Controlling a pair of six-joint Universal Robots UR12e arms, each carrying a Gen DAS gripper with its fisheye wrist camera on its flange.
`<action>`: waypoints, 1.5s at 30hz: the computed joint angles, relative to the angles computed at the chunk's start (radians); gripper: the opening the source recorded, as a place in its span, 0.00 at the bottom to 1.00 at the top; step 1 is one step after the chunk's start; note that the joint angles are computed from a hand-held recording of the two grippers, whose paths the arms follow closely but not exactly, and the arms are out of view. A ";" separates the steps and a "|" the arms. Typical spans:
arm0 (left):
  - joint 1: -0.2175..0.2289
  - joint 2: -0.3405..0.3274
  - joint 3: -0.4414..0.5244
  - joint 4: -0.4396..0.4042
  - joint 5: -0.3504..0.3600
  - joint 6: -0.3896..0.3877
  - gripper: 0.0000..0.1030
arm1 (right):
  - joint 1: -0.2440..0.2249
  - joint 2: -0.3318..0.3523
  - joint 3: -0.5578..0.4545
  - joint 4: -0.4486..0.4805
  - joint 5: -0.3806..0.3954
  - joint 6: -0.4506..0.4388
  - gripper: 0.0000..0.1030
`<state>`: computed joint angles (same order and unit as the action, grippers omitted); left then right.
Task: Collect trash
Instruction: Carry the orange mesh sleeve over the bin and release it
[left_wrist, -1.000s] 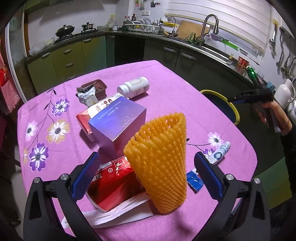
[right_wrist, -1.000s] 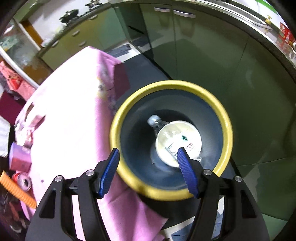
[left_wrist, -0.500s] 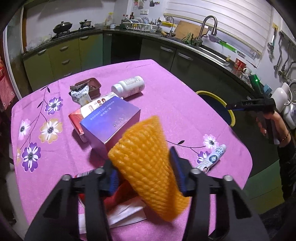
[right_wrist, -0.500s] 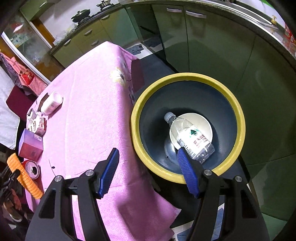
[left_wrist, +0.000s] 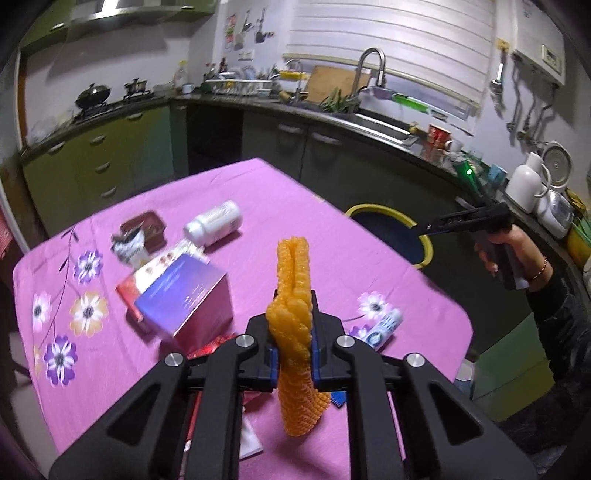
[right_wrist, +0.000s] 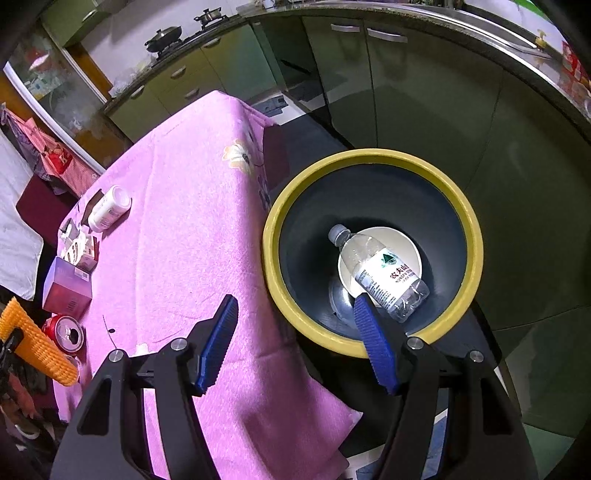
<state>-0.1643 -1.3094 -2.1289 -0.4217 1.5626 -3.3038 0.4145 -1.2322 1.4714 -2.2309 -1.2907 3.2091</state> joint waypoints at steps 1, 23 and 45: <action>-0.002 -0.007 0.012 -0.004 -0.005 0.012 0.11 | -0.002 -0.006 0.006 -0.008 0.000 0.001 0.63; -0.148 -0.565 0.622 -0.216 -0.147 0.257 0.11 | -0.165 -0.224 0.297 -0.221 -0.047 0.107 0.64; -0.154 -0.537 0.616 -0.209 -0.087 0.188 0.72 | -0.151 -0.212 0.303 -0.184 0.004 0.062 0.69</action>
